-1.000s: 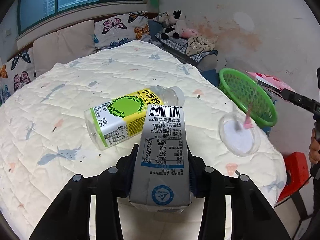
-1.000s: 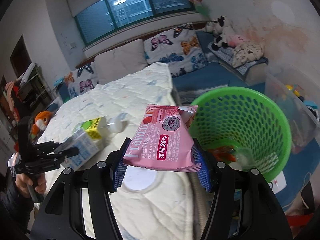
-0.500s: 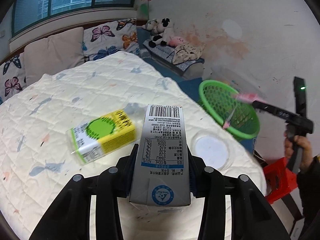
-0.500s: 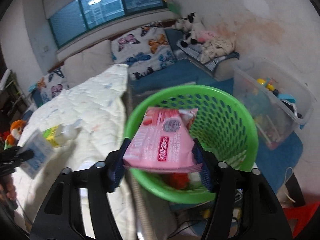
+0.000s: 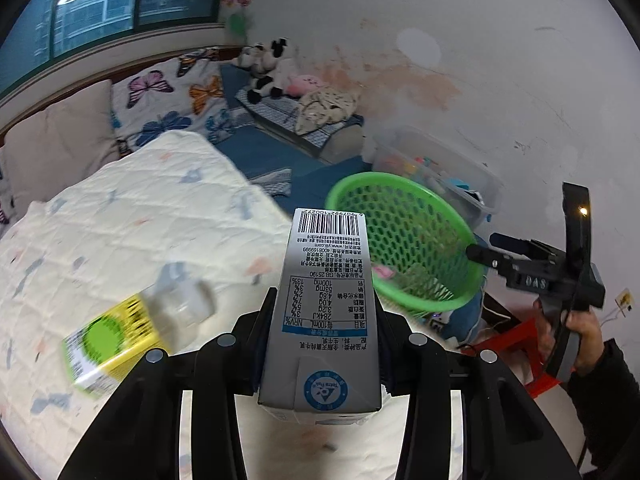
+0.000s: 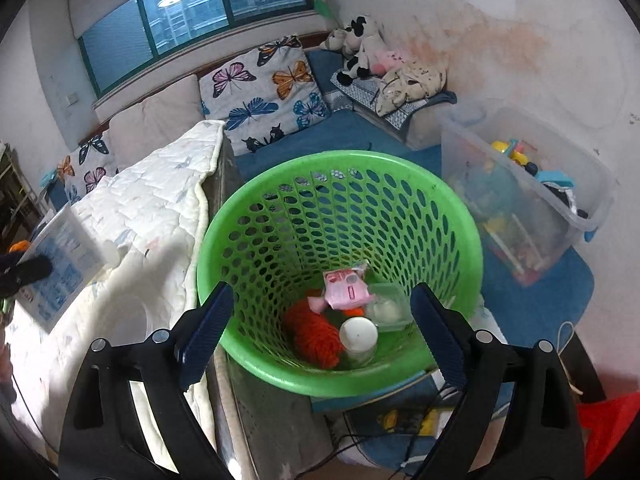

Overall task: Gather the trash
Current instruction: 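Drop the pink packet and milk carton into the green wastebasket with both tools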

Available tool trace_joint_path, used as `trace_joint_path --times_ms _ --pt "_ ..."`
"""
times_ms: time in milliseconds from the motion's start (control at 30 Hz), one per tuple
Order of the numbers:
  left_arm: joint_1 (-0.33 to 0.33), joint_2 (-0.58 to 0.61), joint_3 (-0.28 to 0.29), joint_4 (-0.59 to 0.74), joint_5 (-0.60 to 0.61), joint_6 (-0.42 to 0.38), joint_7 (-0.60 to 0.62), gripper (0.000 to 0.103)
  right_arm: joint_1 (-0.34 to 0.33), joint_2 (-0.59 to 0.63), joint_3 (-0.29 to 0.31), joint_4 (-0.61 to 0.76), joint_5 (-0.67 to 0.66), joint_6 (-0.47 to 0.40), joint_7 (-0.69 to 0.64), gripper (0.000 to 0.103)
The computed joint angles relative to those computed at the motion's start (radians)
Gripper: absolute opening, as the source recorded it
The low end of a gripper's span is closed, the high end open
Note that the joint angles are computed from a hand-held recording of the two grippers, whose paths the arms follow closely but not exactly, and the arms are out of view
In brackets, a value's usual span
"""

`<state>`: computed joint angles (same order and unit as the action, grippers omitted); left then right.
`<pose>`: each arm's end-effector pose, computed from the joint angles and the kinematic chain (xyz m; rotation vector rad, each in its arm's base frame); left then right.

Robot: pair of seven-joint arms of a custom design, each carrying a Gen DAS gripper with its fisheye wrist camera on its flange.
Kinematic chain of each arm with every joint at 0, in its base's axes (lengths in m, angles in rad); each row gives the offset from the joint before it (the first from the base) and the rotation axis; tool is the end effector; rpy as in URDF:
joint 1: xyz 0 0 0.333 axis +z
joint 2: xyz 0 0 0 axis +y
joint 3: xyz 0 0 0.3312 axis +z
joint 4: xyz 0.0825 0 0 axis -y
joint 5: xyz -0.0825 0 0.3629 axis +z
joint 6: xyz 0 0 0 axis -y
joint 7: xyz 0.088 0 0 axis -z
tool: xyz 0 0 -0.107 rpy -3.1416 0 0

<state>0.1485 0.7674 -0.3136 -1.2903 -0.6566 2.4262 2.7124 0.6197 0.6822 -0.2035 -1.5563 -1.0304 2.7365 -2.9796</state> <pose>0.7669 -0.0566 0.3686 -1.1086 2.5435 -1.1539 0.6363 0.3507 0.3147 -1.3864 2.0037 -0.7421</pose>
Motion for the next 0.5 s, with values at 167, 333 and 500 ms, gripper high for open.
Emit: trace_joint_path --times_ms 167,333,500 --pt "-0.064 0.029 -0.001 0.048 0.042 -0.005 -0.035 0.041 0.034 -0.045 -0.024 -0.063 -0.080 0.013 0.088 0.091" --pt "-0.124 0.079 0.007 0.120 0.098 -0.023 -0.096 0.041 0.029 -0.074 -0.009 -0.105 -0.152 0.021 0.164 0.091" --pt "-0.178 0.132 0.012 0.198 0.153 -0.050 -0.172 0.041 0.016 -0.105 0.021 -0.148 -0.205 -0.005 0.208 0.091"
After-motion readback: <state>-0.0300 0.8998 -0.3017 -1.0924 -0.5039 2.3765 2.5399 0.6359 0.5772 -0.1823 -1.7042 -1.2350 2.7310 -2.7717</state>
